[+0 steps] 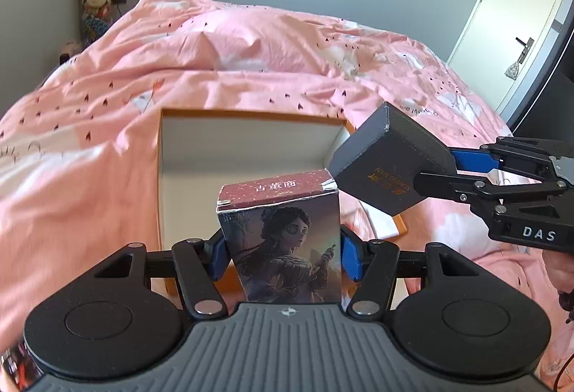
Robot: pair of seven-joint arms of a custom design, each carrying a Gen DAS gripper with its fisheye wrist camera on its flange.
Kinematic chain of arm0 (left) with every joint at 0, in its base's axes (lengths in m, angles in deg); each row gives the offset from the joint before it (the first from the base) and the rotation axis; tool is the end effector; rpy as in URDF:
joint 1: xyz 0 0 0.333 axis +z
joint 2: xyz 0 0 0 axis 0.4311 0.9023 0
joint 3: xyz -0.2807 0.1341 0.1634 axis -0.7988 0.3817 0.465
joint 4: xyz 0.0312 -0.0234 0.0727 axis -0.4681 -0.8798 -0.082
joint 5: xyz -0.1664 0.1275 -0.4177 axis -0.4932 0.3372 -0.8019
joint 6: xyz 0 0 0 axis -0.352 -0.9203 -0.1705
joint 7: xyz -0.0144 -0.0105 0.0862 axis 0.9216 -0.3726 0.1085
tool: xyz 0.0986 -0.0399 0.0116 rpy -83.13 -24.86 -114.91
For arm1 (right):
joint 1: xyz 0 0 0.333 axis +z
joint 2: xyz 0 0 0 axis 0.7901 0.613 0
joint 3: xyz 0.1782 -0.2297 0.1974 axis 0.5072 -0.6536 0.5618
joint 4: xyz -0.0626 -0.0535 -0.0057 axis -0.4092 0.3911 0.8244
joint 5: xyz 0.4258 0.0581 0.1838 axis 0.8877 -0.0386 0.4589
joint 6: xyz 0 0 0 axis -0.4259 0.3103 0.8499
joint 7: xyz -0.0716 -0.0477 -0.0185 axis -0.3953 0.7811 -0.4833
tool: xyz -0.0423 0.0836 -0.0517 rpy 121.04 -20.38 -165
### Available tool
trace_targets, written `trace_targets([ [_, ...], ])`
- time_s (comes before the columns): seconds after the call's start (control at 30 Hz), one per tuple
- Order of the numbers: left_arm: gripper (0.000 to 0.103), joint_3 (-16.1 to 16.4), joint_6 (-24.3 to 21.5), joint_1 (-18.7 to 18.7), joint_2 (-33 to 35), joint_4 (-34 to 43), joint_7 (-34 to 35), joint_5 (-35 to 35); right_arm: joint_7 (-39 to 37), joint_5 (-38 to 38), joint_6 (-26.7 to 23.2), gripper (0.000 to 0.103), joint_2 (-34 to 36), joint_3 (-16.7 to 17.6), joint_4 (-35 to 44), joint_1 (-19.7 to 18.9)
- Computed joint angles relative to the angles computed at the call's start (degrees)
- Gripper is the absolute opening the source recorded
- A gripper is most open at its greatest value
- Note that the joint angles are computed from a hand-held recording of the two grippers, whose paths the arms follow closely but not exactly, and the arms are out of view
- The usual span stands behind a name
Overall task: Organize objects
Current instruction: 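Carry both boxes into the orange box and release the black box from the right gripper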
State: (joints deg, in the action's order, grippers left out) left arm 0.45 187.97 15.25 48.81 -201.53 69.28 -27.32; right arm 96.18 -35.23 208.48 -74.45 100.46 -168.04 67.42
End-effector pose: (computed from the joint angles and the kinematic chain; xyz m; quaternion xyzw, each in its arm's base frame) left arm 0.5732 -0.1604 0.5993 -0.4736 0.7995 -0.3611 0.0783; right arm 0.4745 0.3199 0.6231 -0.6866 0.5691 -0.2870 0.3498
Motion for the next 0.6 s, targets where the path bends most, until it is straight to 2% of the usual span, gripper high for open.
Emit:
trace_targets([
  [0.07,0.069,-0.53,-0.13,-0.02,3.03,3.07,-0.85,0.71,-2.29,1.4,-1.01,0.042,1.46,-1.55,1.5,0.08],
  [0.3,0.069,-3.55,-3.26,1.91,14.44,13.41,-8.22,7.65,-17.7,13.85,-6.4,0.043,10.69,-7.82,9.07,2.42],
  [0.5,0.069,-5.3,-5.25,2.97,22.94,20.98,-13.96,15.77,-30.76,27.18,-11.05,0.043,19.79,-10.17,17.61,2.75],
  [0.6,0.069,-5.84,-6.64,2.99,26.41,24.35,-15.81,19.71,-34.03,29.29,-15.6,0.043,24.5,-10.52,22.85,2.39],
])
